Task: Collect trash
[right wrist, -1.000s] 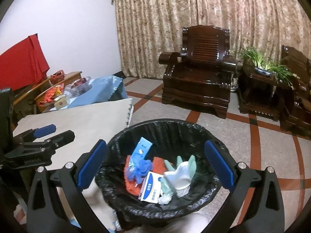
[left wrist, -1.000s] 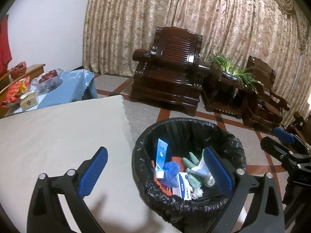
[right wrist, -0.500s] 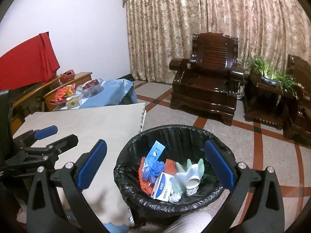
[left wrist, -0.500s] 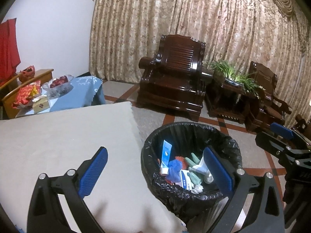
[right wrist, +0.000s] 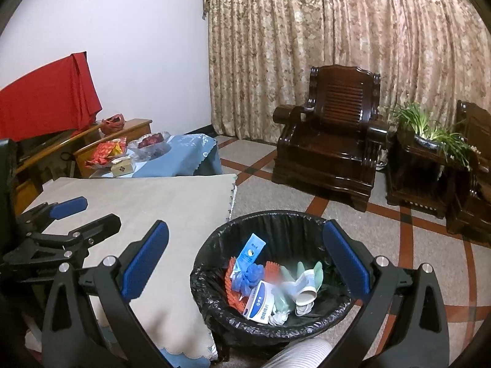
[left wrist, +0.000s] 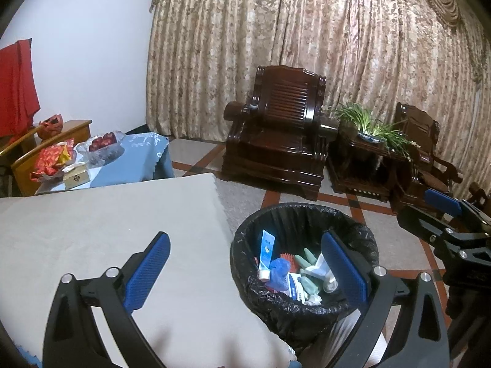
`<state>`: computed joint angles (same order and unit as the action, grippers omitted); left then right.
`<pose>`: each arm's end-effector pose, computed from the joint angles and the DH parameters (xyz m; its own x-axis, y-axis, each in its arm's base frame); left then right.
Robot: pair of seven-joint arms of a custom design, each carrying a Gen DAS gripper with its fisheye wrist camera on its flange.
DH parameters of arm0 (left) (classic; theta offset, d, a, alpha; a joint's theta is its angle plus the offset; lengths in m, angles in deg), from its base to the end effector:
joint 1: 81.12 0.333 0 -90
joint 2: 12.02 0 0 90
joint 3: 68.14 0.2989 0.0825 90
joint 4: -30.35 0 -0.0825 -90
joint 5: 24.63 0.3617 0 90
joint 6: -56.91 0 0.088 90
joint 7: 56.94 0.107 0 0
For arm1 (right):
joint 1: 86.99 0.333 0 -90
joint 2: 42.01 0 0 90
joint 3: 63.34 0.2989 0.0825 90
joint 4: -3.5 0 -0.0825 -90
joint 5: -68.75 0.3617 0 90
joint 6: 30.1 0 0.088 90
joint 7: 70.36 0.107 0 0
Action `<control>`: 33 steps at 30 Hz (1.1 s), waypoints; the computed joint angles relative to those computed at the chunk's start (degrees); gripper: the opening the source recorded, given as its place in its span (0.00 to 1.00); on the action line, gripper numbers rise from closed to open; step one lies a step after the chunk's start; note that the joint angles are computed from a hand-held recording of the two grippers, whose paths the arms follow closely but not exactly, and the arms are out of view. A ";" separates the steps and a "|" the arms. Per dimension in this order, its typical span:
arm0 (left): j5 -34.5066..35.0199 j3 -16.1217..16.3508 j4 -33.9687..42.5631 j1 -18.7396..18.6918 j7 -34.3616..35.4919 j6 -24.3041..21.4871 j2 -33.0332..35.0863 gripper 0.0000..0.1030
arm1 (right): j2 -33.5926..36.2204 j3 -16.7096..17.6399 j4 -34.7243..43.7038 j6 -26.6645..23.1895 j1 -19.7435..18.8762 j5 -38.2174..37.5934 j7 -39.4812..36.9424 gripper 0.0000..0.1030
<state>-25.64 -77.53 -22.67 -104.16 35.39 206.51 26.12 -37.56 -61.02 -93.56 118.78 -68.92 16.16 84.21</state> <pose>0.6596 -0.3542 0.6147 -0.5228 -0.8483 0.0836 -0.4769 0.2097 -0.8536 0.5694 0.2276 0.6179 -0.1481 -0.9883 -0.0357 -0.4701 0.1021 -0.8767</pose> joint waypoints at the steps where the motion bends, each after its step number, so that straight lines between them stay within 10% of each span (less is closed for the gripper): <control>1: 0.07 0.02 -0.22 -0.02 0.03 0.19 -0.23 0.94 | 0.03 0.02 0.07 0.00 0.06 -0.14 0.05 0.95; 33: 0.56 0.17 -5.60 0.67 -0.38 3.68 -3.90 0.94 | 1.39 -0.33 2.30 -0.13 1.19 -0.02 -1.15 0.95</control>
<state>-25.08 -77.36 -28.27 -103.48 35.01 210.19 22.23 -36.17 -61.35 -91.26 118.65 -67.73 16.14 83.05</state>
